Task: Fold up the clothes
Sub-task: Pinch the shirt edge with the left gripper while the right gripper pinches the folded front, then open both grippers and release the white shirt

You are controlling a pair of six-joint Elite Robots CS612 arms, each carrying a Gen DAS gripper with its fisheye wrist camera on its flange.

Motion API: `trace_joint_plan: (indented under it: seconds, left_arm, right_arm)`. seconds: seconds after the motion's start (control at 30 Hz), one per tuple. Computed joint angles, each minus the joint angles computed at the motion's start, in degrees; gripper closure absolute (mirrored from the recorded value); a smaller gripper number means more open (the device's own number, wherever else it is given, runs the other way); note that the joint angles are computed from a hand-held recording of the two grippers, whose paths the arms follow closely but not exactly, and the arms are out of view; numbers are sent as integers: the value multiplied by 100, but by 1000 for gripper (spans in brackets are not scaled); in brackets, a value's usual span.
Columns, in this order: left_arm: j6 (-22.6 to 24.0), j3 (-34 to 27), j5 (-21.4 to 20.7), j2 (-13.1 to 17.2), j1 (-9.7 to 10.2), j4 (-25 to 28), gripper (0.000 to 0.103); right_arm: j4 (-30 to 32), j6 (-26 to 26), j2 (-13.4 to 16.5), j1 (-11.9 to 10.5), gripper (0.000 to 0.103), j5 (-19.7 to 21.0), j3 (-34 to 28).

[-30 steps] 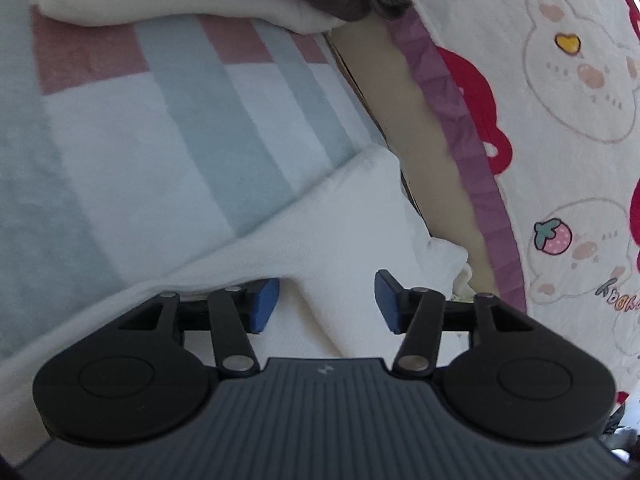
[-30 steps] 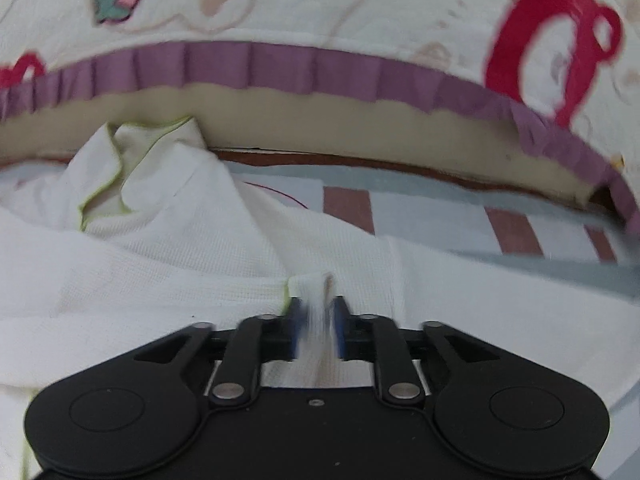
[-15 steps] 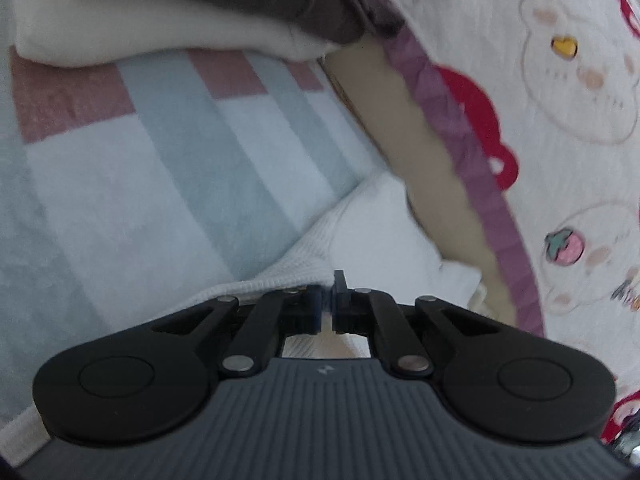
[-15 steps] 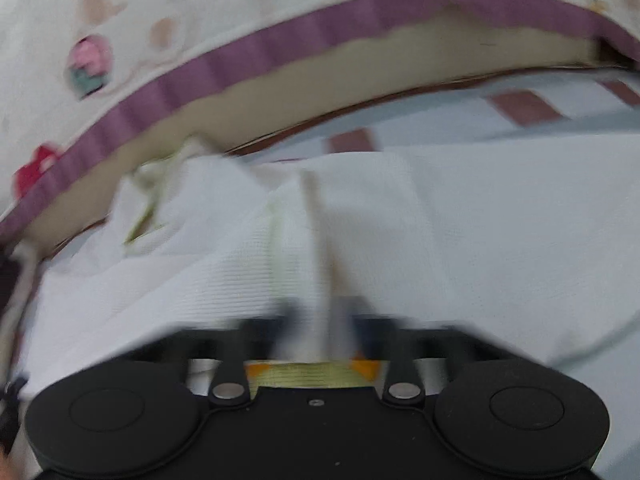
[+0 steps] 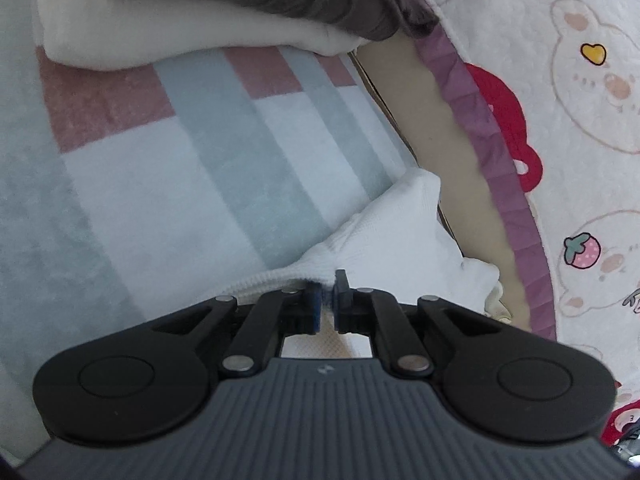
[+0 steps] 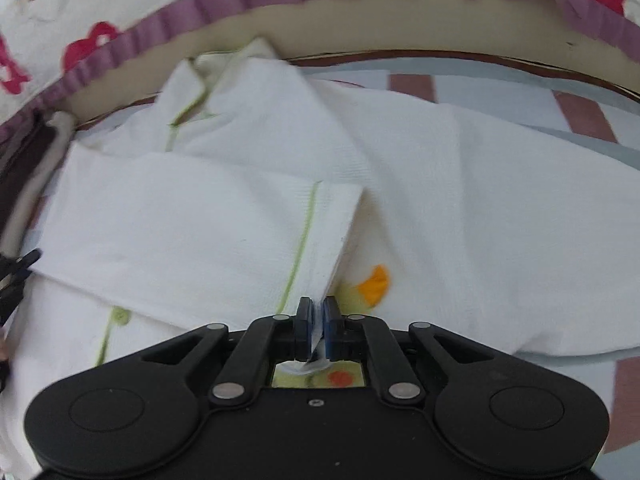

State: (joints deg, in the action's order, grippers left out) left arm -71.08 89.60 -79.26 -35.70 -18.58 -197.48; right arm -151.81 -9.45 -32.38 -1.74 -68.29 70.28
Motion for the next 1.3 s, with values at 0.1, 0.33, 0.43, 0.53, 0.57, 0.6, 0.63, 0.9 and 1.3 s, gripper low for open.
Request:
trace_joint_plan:
  seconds: [0.1, 0.33, 0.43, 0.53, 0.57, 0.6, 0.63, 0.9, 1.3]
  left_arm:
    - [-65, 2, -27, -6, 10, 28, 97]
    - [48, 30, -42, -67, 3, 217, 96]
    - [95, 28, 18, -75, -15, 269, 96]
    - [82, 39, 5, -83, -16, 281, 95]
    - [80, 43, -4, -89, -14, 293, 95]
    - [84, 49, -20, -92, -11, 297, 95]
    - [87, 54, -36, -96, -7, 300, 95]
    - [-86, 87, -54, -51, -3, 112, 95]
    - [211, 80, -249, -66, 48, 191, 95]
  right_arm:
    - [-402, 127, -18, -3, 83, -63, 114]
    - [-1590, 798, 46, 97, 69, -810, 112]
    - [-1311, 613, 66, 145, 69, -87, -24]
    - [-700, 504, 186, 271, 66, 572, -347]
    - [-481, 546, 248, 324, 64, 725, -487]
    - [-290, 606, 323, 382, 63, 854, -632]
    - [-175, 666, 382, 434, 62, 928, -739]
    - [-43, -409, 415, 725, 97, 409, -810]
    - [-569, 167, 215, 481, 102, 152, -423]
